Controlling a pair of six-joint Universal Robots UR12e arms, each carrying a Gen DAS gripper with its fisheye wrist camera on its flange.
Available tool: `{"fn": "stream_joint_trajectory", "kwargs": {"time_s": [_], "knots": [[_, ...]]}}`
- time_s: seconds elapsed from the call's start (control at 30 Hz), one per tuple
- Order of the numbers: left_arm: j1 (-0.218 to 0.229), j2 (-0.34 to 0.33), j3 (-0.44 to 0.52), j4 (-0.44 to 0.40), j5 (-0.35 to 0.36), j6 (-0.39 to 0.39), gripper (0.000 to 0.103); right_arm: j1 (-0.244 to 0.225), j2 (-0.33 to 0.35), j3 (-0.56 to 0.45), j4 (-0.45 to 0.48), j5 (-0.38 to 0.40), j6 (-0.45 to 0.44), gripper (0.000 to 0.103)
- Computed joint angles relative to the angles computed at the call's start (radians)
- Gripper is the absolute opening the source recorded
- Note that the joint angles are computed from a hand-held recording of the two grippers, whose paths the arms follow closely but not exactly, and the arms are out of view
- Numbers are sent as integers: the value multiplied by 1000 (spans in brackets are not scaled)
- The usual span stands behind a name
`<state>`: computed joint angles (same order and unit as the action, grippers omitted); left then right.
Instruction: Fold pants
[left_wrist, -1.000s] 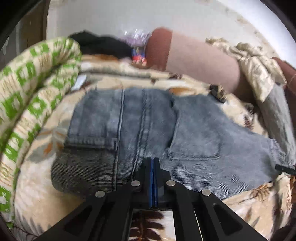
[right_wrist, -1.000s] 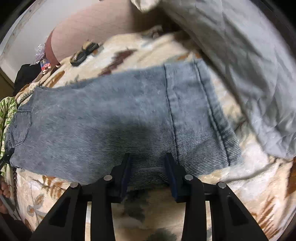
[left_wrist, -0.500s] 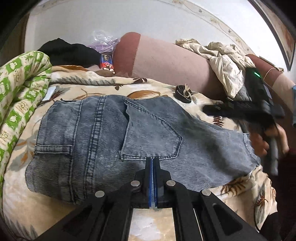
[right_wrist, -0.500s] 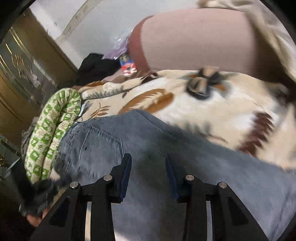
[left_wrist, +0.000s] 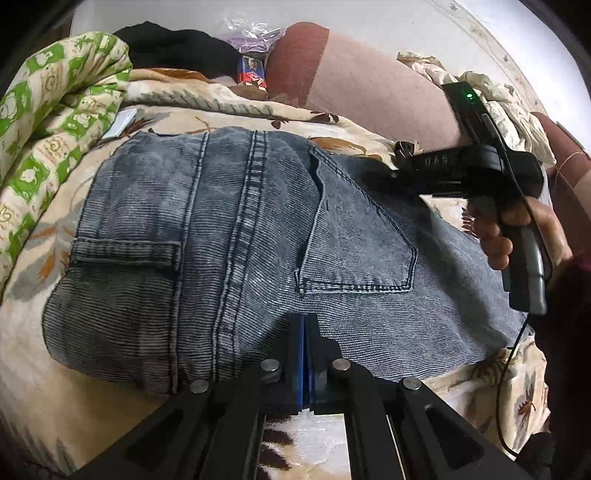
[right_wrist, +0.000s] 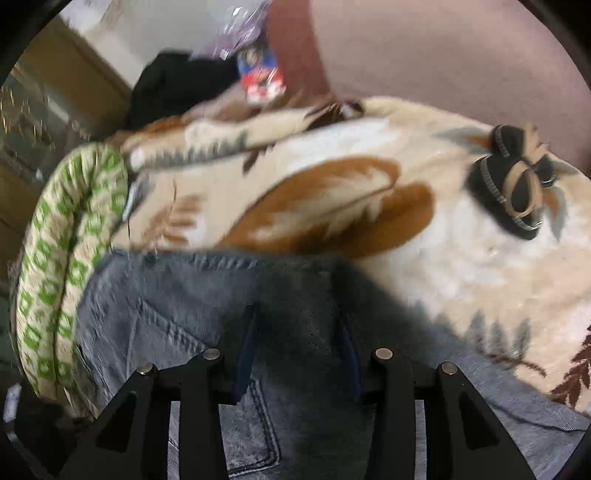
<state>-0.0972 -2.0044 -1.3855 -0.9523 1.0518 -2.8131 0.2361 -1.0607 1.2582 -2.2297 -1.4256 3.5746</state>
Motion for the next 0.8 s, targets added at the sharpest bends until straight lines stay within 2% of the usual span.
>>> {"fn": "stream_joint_trajectory", "kwargs": {"time_s": [0.03, 0.07, 0.2, 0.37, 0.43, 0.5, 0.53, 0.57, 0.6, 0.67, 0.8], "knots": [[-1, -3, 5, -2, 3, -1, 3, 9, -1, -5, 2, -45, -4, 16], [-2, -3, 5, 1, 8, -1, 3, 9, -4, -2, -13, -53, 10, 6], [0, 4, 0, 4, 11, -5, 3, 9, 0, -12, -53, -92, 46, 4], [4, 10, -13, 42, 32, -13, 3, 29, 37, -39, -57, -221, 107, 3], [2, 7, -10, 27, 43, -1, 3, 26, 48, -42, -24, -204, 127, 4], [2, 3, -6, 16, 45, 7, 3, 32, 49, -32, -51, -226, 123, 5], [4, -1, 1, 8, 39, 3, 3, 31, 43, -26, -56, -221, 136, 13], [8, -1, 4, 3, 30, -5, 3, 29, 33, -18, -55, -209, 163, 26], [8, -3, 7, 11, 34, -13, 3, 25, 15, 1, -72, -194, 188, 31], [8, 0, 0, 53, 53, -28, 3, 31, -24, 46, -127, -204, 191, 34], [7, 5, -13, 140, 75, -54, 3, 63, -118, 144, -165, -244, 149, 42]]}}
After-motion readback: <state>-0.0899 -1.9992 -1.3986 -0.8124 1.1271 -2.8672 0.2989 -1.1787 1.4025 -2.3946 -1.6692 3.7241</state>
